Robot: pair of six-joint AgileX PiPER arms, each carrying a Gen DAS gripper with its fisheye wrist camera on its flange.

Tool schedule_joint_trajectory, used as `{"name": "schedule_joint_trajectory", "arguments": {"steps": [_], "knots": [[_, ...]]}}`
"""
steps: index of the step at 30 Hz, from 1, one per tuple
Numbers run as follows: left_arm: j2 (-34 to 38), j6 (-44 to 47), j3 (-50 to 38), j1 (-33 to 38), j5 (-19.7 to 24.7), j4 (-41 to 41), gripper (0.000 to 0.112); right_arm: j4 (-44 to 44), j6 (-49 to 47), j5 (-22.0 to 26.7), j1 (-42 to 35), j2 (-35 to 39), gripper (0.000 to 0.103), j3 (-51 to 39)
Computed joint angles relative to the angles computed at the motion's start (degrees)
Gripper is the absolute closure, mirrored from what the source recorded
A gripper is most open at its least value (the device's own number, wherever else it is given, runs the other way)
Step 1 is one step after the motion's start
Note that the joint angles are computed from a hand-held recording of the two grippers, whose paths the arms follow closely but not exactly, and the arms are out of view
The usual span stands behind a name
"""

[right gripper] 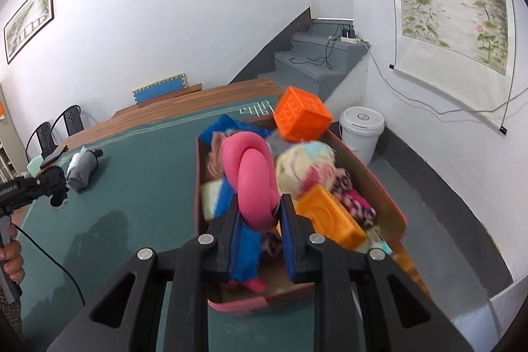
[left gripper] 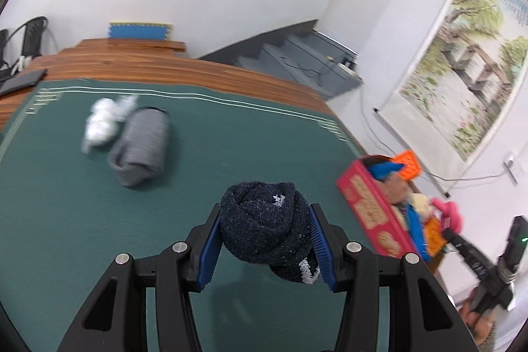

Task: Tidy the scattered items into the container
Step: 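Carry the black hat and pink curler into the pink tin and open both tools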

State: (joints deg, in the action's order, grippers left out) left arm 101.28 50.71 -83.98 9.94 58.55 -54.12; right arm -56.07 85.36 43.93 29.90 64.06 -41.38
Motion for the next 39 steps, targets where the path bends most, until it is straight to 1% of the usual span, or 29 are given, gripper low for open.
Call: {"name": "schedule_joint_trajectory", "arguments": {"steps": [2, 6, 9, 10, 11, 12, 13, 14, 15, 18, 22, 23, 24, 26, 28, 29, 32, 35, 38, 39], "knots": [[-1.79, -1.12, 1.41, -2.28, 0.09, -0.17, 0.061, 1.33, -1.71, -1.80, -1.73, -0.08, 0.079, 0.82], [-4.51, -4.50, 3.47, -6.83, -2.05, 0.99, 0.061, 4.47, -7.16, -4.43, -4.48, 1.36, 0.079, 0.91], [-5.06, -7.89, 3.09, -10.74, -3.17, 2.42, 0.061, 4.11, -7.43, -4.23, -4.05, 2.67, 0.078, 0.71], [-5.05, -8.90, 2.71, -12.11, -3.69, 2.93, 0.061, 4.06, -7.19, -4.02, -3.49, 2.48, 0.076, 1.05], [-4.96, -9.94, 2.17, -13.43, -4.23, 3.49, 0.061, 5.13, -8.06, -4.95, -3.96, 1.64, 0.072, 1.34], [-4.83, -11.02, 1.58, -14.74, -4.76, 4.08, 0.061, 5.54, -8.15, -5.60, -4.28, 0.36, 0.061, 2.03], [-4.73, -12.32, 0.83, -16.83, -5.72, 4.84, 0.061, 5.95, -8.24, -6.22, -4.60, -0.96, 0.044, 2.71], [-4.58, -12.95, 0.30, -17.95, -6.17, 5.25, 0.061, 4.63, -6.25, -5.83, -4.07, -2.94, 0.035, 3.62], [-4.25, -14.13, -0.59, -19.57, -6.78, 6.01, 0.061, 3.16, -4.10, -5.23, -3.36, -4.94, 0.021, 4.48], [-2.33, -18.24, -4.53, -24.46, -7.71, 8.22, 0.061, -0.13, 0.90, -3.23, -1.46, -11.07, 0.020, 6.81], [0.81, -22.39, -9.91, -29.42, -8.83, 11.05, 0.061, -4.04, 7.29, 3.36, 2.92, -14.54, 0.020, 8.18], [1.56, -23.65, -11.11, -30.60, -9.24, 12.06, 0.061, -4.39, 7.88, 4.30, 3.60, -14.80, 0.020, 8.26], [2.35, -24.93, -12.37, -31.74, -9.59, 13.11, 0.061, -4.21, 7.78, 4.18, 3.32, -14.73, 0.020, 8.09], [4.08, -27.32, -14.60, -33.72, -9.90, 14.33, 0.061, -3.14, 6.88, 1.74, 1.15, -15.21, 0.020, 8.54], [5.98, -29.24, -17.00, -35.40, -10.15, 15.09, 0.061, -0.75, 3.46, -2.69, -4.11, -14.99, 0.021, 8.39], [7.13, -30.03, -18.61, -36.22, -10.16, 15.43, 0.061, -0.16, 3.04, -3.26, -5.00, -15.34, 0.021, 8.49], [10.61, -32.41, -24.32, -38.40, -9.60, 17.75, 0.061, -0.03, 3.31, -2.96, -5.33, -16.69, 0.020, 8.65], [14.64, -35.33, -30.45, -40.51, -8.35, 21.84, 0.061, -0.09, 3.62, -2.47, -5.04, -17.55, 0.020, 8.80], [18.99, -38.29, -36.19, -41.73, -5.26, 25.80, 0.059, -0.74, 4.56, -0.96, -3.18, -18.01, 0.020, 8.81], [20.00, -38.45, -37.18, -41.71, -4.17, 25.83, 0.059, -0.68, 4.40, -1.13, -3.27, -18.03, 0.020, 8.80]]}}
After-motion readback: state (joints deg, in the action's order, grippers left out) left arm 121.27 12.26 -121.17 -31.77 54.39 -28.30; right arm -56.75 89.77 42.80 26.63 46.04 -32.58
